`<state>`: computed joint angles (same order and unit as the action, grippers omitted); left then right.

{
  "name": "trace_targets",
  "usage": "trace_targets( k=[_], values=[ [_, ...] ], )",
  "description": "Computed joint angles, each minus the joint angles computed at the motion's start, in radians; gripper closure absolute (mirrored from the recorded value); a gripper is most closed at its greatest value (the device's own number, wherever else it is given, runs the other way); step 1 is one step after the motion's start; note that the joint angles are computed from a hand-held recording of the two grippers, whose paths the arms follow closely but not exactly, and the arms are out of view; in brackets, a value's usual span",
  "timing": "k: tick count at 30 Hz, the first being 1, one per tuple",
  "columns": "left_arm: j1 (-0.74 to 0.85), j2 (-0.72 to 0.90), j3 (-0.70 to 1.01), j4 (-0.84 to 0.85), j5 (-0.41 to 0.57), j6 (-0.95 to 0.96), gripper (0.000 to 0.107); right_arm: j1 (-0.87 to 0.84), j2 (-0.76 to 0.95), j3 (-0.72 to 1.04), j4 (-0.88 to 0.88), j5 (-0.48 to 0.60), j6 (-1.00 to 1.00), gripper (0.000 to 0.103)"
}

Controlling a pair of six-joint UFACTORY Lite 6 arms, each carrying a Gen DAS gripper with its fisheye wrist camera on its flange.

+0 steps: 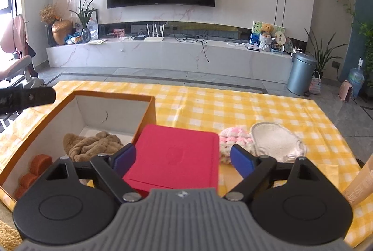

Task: Organize soft objects
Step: 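Move both open tools back toward the items on the table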

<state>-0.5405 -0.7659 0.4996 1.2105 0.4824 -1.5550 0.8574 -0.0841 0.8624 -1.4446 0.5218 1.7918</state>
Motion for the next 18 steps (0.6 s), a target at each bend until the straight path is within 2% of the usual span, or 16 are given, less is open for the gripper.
trace_targets(
  k=[5,8,13,18],
  values=[
    [-0.218,-0.012,0.012,0.114,0.190,-0.078,0.019,-0.026,-0.096,-0.052,-0.006,0.008,-0.006,0.014],
    [-0.315,-0.003,0.031,0.136,0.252,-0.108,0.014,-0.052,-0.167,-0.082,0.029,-0.001,-0.059,0.013],
    [-0.453,0.047,0.083,0.137,0.338,-0.153,0.013,-0.105,-0.295,-0.143,0.100,0.001,-0.181,0.011],
    [-0.555,0.130,0.157,0.148,0.388,-0.190,0.012,-0.310,-0.408,-0.202,0.284,-0.172,-0.385,0.009]
  ],
)
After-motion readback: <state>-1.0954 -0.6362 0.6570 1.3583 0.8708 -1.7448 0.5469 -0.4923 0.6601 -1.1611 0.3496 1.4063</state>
